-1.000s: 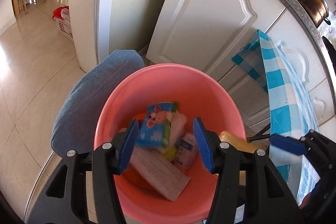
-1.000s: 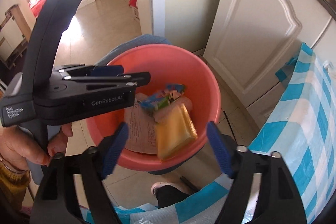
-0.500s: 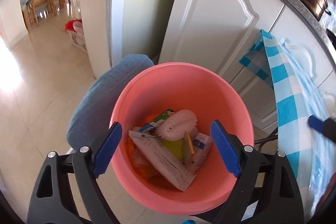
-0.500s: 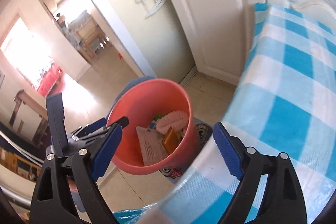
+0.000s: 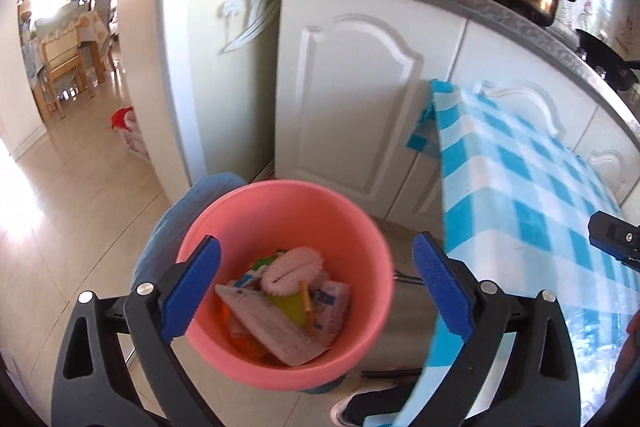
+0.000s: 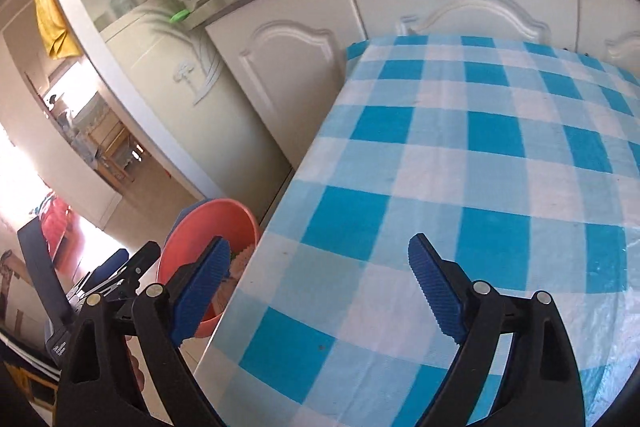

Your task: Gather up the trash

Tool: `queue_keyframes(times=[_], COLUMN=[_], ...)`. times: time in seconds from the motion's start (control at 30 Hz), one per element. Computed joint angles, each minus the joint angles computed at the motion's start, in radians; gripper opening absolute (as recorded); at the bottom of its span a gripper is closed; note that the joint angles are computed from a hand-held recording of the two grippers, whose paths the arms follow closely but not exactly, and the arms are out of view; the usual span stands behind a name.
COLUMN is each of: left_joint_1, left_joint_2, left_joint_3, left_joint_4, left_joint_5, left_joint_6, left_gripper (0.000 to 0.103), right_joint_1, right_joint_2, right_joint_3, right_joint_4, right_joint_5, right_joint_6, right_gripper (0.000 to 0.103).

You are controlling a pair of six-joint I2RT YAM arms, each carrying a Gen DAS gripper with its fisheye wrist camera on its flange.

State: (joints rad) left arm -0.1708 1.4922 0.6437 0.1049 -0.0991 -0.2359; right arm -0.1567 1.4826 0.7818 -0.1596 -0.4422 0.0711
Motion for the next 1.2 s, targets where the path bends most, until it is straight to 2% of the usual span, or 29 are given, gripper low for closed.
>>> queue_keyframes(times=[0.13,0.37,0.57,0.73,0.9,1.07,1.2], left_joint_1=[-0.102,-0.282,-0.389,-0.455,-0.549,-0.638,-0.717], left_joint_2=[0.031,0.130,0.198,0.160,0.062,-0.036,-0.125], left_joint_3=[0.073,0.208,0.280,0.303,0.311,0.345,0.354], left_joint_4=[-0.027,-0.063,-0.051,-0.079,-0.131,-0.198,-0.214], left_joint_5=[-0.074,-0.218,-0.238,-0.247,-0.295,-0.349,-0.445], left_joint_6=[-0.002,-0.001,-0.020,-0.057,-0.080,-0.075,-0.071], left_gripper=[0.097,0.097,0.097,0.097,0.099,0.099,0.099], right_joint_1=[-0.125,-0.281,-0.365,-0.424,-0.502,-0.612,-0.733], right_joint_2=[0.003,0.102,0.097,-0.057,-0.292,-0.520,-0.652], right_joint_3=[-0.006,0.047,0.057,0.008,-0.026,-0.008,0.037], right_joint_4=[0.044,0.091,0.063,0.041,-0.022,-0.132,-0.232], right_joint_5=[-0.051,-0.156,-0.150,-0.093,-0.072,-0.101,-0.169], right_joint_6=[-0.010,-0.029,-0.074,-0.116,-0.145,-0.166,-0.188], right_gripper=[0.090,0.090,0.090,0.090,0.090,0.093,0.096])
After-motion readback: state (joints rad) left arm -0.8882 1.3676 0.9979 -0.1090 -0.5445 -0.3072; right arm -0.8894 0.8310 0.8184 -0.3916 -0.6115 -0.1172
